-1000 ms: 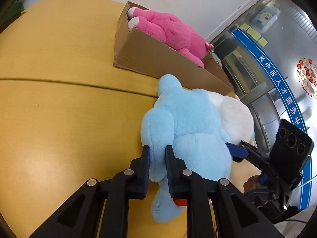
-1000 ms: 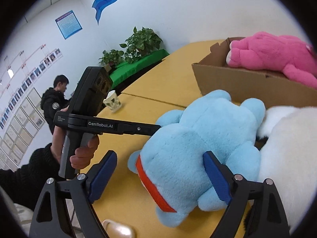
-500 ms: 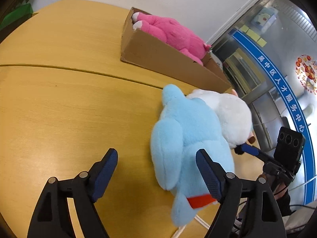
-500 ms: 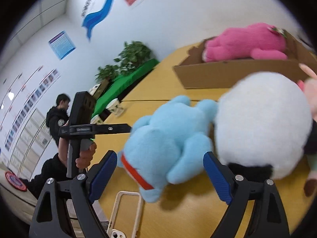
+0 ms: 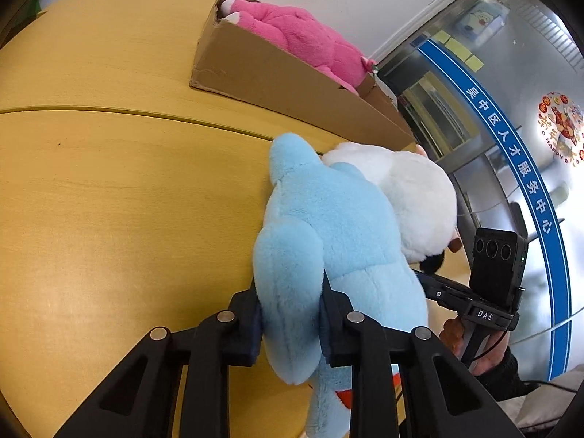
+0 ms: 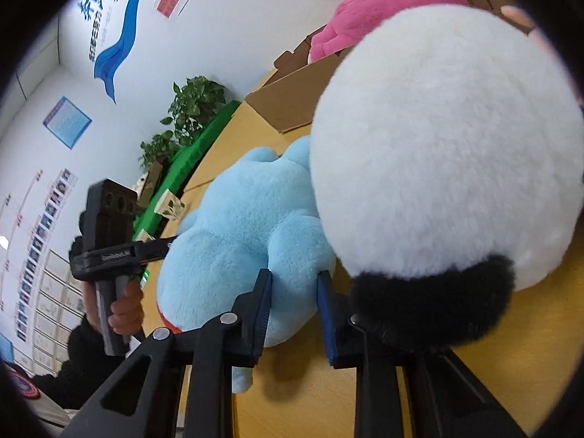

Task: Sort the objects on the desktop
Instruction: 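Grasp the light-blue bear with both grippers and lift it toward the box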

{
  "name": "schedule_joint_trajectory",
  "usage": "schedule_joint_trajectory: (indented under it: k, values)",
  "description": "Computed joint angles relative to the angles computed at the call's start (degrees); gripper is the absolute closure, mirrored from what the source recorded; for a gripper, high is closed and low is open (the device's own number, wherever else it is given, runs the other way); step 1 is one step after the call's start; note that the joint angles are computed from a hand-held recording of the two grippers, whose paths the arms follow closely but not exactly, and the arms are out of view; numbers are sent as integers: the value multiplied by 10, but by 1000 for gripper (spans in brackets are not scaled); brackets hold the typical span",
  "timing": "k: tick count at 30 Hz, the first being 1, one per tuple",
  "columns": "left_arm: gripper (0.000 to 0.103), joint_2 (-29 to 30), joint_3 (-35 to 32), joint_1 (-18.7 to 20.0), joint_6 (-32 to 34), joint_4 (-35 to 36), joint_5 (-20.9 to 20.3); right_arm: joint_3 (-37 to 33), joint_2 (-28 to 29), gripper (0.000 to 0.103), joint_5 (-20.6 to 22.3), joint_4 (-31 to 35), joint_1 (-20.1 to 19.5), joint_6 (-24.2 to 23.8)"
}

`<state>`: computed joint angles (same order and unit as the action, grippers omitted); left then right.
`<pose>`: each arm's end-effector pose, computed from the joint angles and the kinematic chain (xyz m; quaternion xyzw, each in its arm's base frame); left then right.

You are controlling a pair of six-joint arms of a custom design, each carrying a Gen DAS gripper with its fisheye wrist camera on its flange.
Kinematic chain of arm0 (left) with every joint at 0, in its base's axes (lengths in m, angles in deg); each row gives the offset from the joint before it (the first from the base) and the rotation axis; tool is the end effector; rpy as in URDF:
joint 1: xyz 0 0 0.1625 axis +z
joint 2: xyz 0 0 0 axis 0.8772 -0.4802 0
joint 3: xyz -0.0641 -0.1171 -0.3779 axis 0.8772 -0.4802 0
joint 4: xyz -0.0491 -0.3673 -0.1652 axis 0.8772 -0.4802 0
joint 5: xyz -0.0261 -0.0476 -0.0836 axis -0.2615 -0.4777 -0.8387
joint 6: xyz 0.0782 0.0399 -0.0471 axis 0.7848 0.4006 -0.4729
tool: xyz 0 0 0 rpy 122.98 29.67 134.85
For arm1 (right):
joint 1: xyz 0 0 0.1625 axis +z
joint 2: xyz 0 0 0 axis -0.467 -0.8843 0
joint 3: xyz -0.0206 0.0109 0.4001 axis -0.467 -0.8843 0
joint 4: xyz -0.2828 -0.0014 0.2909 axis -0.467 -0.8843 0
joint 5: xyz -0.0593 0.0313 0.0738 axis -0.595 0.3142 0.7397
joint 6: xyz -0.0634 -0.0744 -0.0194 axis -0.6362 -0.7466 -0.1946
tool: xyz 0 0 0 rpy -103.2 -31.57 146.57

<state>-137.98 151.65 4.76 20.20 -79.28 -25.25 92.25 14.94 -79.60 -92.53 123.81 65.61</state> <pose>-0.0999 -0.5728 0.2071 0.2366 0.9679 -0.0807 0.0253 0.1701 -0.4522 0.1902 0.0981 -0.9523 0.2832 0.0578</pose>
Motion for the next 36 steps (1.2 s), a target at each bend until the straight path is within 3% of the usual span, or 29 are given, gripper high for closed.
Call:
schedule_joint_trajectory:
  k: [3,6,8,9,12,13,14,22,27,36]
  values:
    - [75,-22,28,-10,5,-3,18,11,-15,80,-37,14,26,-17]
    - [57,-30,42,-7,7,-18,25,16,-21,74,-49,29,26,-13]
    - [31,-28,42,-7,4,-33,35,9,-13,54,-54,31,20,-1]
    - [29,-26,41,-6,0,-43,39,3,-8,49,-52,34,16,9]
    - [35,-12,24,2,2,-32,22,-7,3,48,-5,44,-4,7]
    - [57,-6,16,6,2,-23,8,-11,10,61,6,46,-7,0]
    - [71,1,9,10,3,-14,-6,-15,17,74,15,49,-9,-7]
    - [76,-23,31,-13,-7,-18,13,3,10,75,-39,-1,29,-42]
    - [76,-45,47,-48,7,-55,24,-4,-7,75,-66,-19,64,-67]
    - [76,-8,-36,-90,51,-88,11,-72,-27,75,-69,-35,93,-150]
